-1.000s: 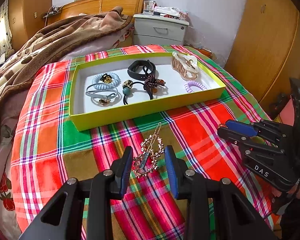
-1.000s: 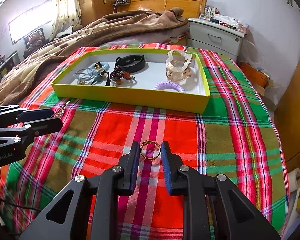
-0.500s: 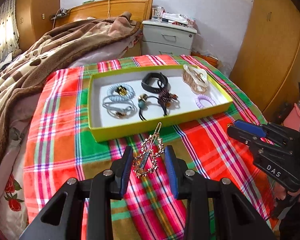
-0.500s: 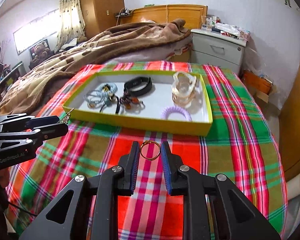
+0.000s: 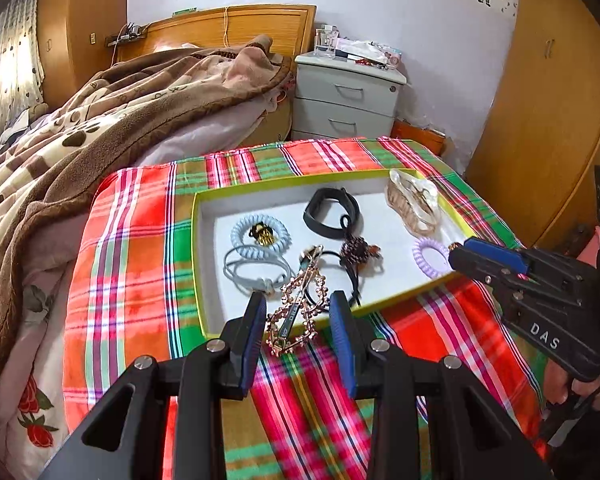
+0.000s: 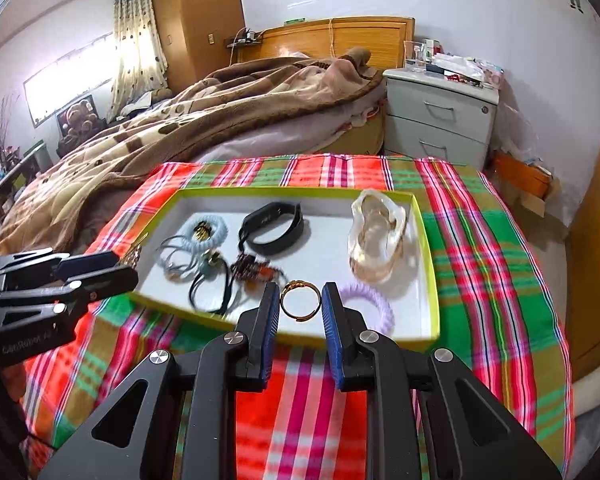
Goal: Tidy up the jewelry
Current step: 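Lower the rhinestone clip into the lid with left tool while right lowers the gold ring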
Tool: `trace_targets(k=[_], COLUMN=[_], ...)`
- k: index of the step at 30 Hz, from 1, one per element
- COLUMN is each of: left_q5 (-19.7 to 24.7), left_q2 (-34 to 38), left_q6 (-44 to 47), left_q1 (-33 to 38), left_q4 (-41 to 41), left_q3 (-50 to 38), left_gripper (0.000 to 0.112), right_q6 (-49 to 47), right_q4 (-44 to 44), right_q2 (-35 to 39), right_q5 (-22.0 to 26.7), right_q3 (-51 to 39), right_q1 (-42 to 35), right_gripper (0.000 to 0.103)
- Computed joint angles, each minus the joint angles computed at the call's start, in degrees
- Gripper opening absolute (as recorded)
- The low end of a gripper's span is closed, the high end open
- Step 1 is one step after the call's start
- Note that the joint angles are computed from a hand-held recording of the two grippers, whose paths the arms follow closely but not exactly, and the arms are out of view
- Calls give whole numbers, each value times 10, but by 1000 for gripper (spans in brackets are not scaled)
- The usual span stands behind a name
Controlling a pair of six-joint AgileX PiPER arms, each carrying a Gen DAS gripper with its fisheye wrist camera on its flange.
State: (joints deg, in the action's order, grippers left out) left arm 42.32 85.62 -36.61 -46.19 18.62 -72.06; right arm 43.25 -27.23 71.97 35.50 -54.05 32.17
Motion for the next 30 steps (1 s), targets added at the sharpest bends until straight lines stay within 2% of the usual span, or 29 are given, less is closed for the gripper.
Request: trace_targets(k=[13,30], left_q5=[-19,-13], left_q2=[52,92], left_q6=[29,52], left_q1=[42,49], left_q4=[-39,-57], left_q3=[-19,-38], left_gripper=[34,34], right_q6=[-72,-130], right_q4=[50,91], right_q2=[102,150], right_q5=[-35,-41], right_q3=[-61,-81], right_q1=[-48,-72], right_gripper=[23,23])
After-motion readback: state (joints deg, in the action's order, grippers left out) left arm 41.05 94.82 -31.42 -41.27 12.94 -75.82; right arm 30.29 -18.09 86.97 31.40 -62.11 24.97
